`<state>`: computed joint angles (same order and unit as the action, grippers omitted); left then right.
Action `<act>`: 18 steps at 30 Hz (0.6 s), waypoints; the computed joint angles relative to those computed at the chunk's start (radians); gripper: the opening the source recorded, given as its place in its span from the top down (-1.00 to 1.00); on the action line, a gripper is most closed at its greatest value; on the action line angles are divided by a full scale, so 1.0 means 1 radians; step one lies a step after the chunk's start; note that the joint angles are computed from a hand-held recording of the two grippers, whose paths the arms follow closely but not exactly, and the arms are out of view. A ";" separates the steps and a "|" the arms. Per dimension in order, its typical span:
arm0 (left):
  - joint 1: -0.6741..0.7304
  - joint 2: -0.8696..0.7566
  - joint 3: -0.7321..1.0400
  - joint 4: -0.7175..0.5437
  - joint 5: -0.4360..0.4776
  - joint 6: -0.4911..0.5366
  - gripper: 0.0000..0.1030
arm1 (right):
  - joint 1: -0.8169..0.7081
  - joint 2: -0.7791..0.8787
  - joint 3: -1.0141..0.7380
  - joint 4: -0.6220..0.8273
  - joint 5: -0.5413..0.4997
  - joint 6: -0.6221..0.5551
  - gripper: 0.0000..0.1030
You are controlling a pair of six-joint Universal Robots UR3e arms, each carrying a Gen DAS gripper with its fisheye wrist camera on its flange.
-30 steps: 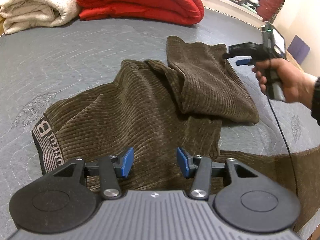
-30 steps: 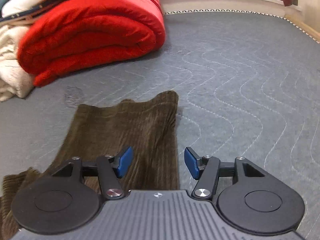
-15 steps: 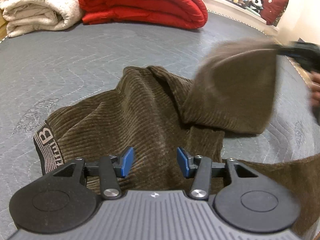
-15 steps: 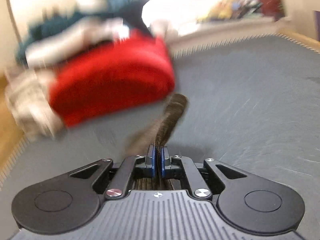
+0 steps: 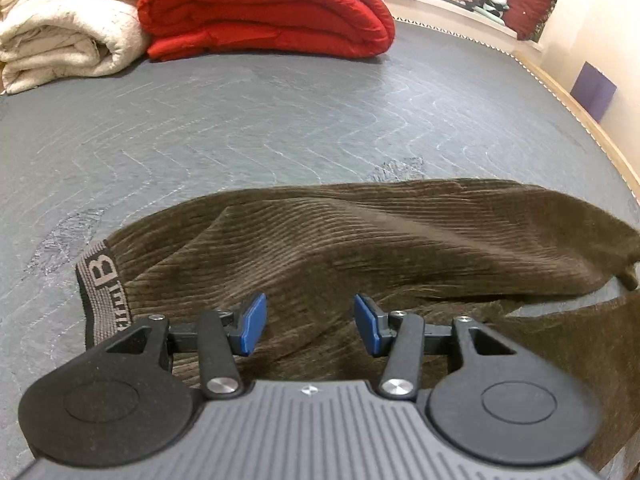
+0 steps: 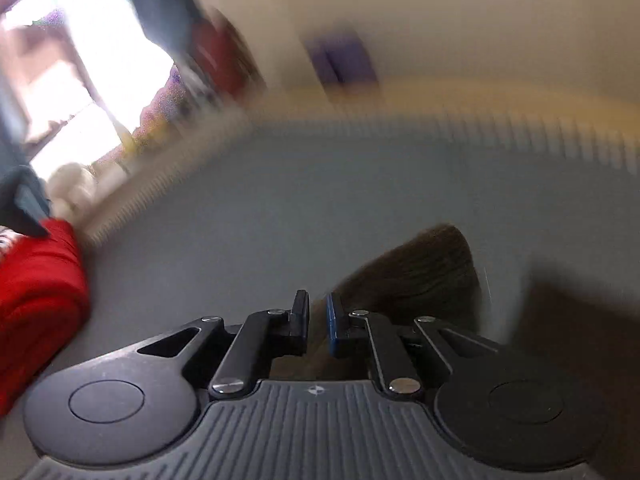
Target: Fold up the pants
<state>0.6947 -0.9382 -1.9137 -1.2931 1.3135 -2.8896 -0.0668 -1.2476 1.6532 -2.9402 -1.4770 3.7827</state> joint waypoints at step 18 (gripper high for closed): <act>-0.339 -0.246 -0.005 0.269 0.143 -0.204 -0.07 | -0.233 0.323 -0.369 0.196 0.318 0.117 0.04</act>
<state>0.3561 -1.1846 -1.9185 -1.0245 1.4565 -3.0937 -0.2994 -0.9246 1.2841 -2.7446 -1.1593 3.8994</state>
